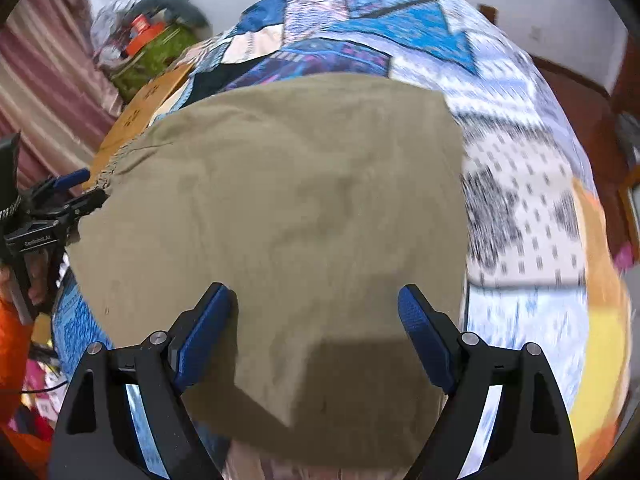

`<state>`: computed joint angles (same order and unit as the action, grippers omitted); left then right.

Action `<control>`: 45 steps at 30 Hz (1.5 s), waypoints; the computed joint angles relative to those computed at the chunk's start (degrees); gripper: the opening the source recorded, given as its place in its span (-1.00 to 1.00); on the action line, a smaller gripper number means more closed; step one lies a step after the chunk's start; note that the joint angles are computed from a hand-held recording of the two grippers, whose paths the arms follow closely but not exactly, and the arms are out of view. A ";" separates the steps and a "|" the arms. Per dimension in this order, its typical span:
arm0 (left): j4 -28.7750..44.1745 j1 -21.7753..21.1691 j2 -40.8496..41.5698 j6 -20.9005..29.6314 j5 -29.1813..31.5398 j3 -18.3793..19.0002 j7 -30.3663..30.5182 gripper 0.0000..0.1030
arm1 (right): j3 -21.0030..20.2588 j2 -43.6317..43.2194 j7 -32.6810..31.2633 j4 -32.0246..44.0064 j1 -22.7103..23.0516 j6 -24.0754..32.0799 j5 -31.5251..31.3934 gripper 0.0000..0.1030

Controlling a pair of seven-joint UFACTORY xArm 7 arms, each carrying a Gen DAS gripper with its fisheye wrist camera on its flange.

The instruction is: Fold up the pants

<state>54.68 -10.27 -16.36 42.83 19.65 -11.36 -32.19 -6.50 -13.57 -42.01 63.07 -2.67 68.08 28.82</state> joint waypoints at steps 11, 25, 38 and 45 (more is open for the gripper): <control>-1.14 1.34 -6.74 5.42 2.06 -3.08 -6.47 0.81 | -1.12 -6.73 4.42 -4.01 -0.23 -4.86 1.70 0.63; -9.70 -4.60 -12.52 -1.82 -15.62 0.38 -9.24 0.82 | 3.01 -13.00 4.64 -15.41 9.49 -19.89 -0.96 0.63; -10.88 -12.07 -7.82 -12.57 -40.99 8.44 3.86 0.83 | 0.92 -15.86 3.38 -18.91 12.09 -22.66 -1.81 0.66; -5.23 -2.86 -1.59 -11.45 -27.93 1.37 -7.52 -0.25 | 0.21 -15.78 2.82 -18.68 12.60 -21.83 -1.38 0.67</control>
